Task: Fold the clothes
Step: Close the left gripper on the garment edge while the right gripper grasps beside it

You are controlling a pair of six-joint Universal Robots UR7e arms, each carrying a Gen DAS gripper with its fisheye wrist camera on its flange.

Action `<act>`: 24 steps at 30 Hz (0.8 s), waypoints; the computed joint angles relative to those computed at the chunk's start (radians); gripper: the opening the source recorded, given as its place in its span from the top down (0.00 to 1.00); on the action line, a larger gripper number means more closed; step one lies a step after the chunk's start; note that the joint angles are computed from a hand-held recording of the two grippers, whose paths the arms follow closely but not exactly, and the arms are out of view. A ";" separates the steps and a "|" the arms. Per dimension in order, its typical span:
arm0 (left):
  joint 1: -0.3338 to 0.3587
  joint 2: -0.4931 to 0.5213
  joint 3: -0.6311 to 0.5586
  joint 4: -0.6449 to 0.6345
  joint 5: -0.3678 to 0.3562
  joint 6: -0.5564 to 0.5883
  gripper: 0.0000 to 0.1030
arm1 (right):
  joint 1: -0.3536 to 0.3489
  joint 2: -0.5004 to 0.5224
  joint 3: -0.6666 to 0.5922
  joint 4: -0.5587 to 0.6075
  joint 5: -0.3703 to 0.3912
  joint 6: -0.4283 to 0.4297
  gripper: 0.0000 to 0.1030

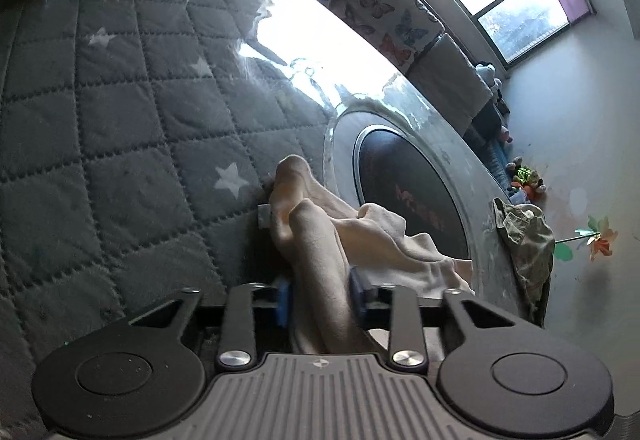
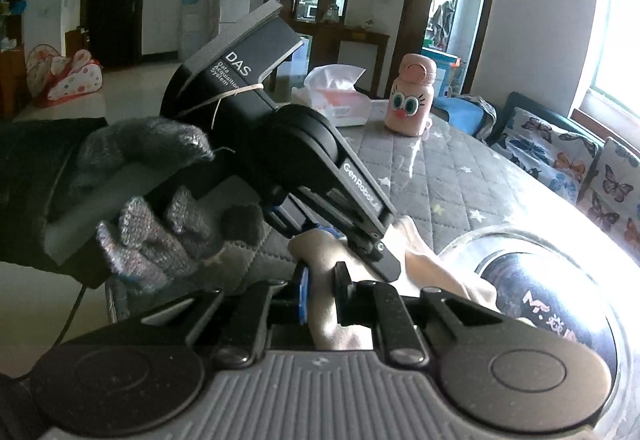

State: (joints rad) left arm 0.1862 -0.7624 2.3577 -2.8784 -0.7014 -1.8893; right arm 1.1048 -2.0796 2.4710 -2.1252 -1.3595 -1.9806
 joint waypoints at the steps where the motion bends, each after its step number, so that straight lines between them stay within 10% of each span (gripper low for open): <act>1: -0.001 -0.002 0.001 0.008 0.001 -0.003 0.77 | 0.000 0.000 -0.009 0.013 -0.009 0.003 0.87; 8: -0.001 -0.008 0.002 0.020 0.003 0.007 0.78 | -0.073 -0.031 -0.059 0.032 0.025 0.044 0.81; 16: 0.004 -0.007 -0.008 0.033 0.000 0.020 0.78 | -0.086 0.166 -0.125 -0.373 0.000 0.332 0.69; 24: 0.013 -0.002 -0.029 0.064 -0.001 0.036 0.78 | -0.091 0.309 -0.216 -0.470 -0.043 0.525 0.51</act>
State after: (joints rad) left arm 0.1988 -0.7644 2.3286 -2.8146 -0.7024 -1.8534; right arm 1.0135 -1.7709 2.2548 -2.5949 -1.4027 -1.4552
